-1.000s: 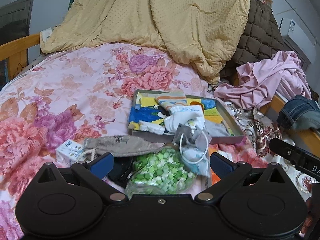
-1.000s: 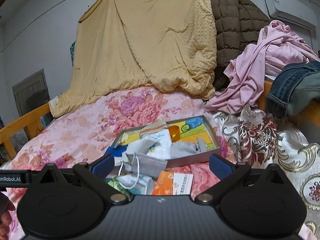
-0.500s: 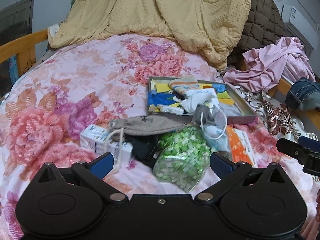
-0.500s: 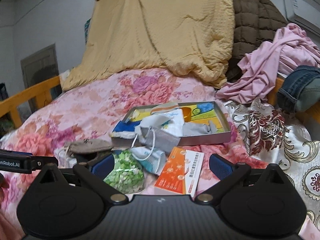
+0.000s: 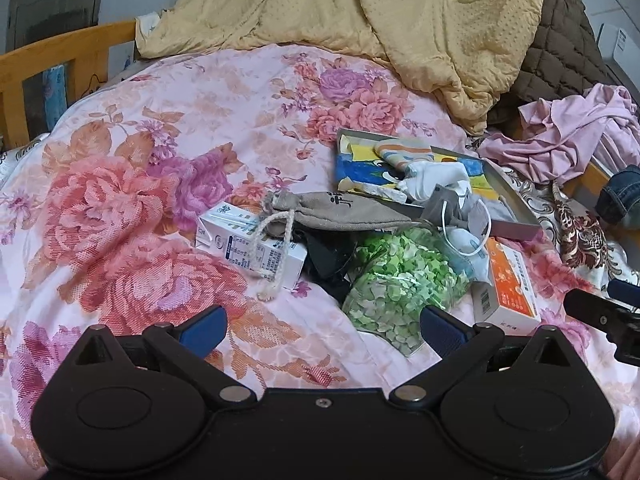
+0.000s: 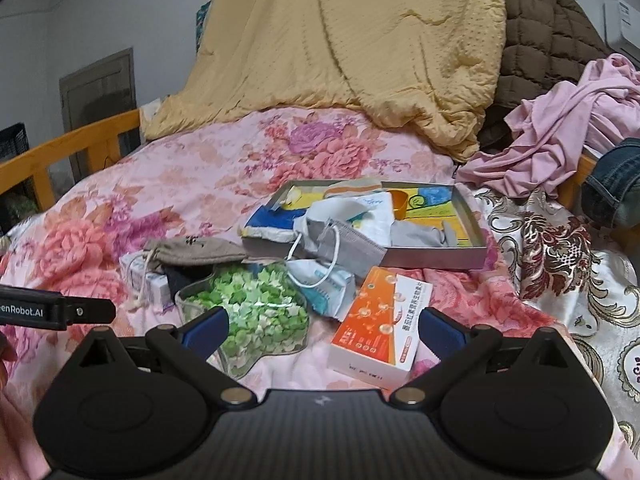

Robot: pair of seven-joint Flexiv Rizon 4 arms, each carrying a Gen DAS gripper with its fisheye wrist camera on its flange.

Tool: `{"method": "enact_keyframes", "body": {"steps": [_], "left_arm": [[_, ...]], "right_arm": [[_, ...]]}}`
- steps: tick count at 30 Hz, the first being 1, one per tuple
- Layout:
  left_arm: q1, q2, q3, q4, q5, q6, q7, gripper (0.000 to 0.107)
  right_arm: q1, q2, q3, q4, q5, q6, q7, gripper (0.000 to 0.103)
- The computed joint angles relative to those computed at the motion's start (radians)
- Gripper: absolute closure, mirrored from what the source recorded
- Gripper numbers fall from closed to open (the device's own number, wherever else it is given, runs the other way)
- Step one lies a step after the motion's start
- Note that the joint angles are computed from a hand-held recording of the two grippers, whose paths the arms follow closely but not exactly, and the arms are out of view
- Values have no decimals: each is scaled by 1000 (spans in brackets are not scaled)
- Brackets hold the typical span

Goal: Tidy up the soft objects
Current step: 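Move both tools toward the green-filled bag and remaining items, then reach the right gripper to the grey drawstring pouch and grasp it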

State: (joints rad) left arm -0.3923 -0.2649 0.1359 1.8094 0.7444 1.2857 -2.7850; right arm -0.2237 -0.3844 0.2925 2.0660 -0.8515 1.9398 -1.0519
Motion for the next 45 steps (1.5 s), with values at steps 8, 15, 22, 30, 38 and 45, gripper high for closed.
{"method": "enact_keyframes", "body": {"steps": [8,15,22,30,38,45], "left_arm": [[-9,6,-2,-6,23,-32,-14,5],[8,14,-14,-3,17,-58,-41,5],[43,24,-19,25,-44,-59,-80,5],[88,17,-29,36,-120,-34,-8,5],[101,-20,-7,-7,-163,-22,110,5],[107,-64,18,-44,-223,-2,214,5]], "right_arm": [[-63,-20,66,-14,-84,-18,22,0],[-148,-65,144,-48,-231,-21,81,0],[-364,-190,397,-110,-443,-125,158,0],[-326,-190,396,-104,-367,-139,54,0],[-247,-207,365,-135,-271,-143,-60,0],[-167,-255,349,-202,-201,-184,-160,0]]}}
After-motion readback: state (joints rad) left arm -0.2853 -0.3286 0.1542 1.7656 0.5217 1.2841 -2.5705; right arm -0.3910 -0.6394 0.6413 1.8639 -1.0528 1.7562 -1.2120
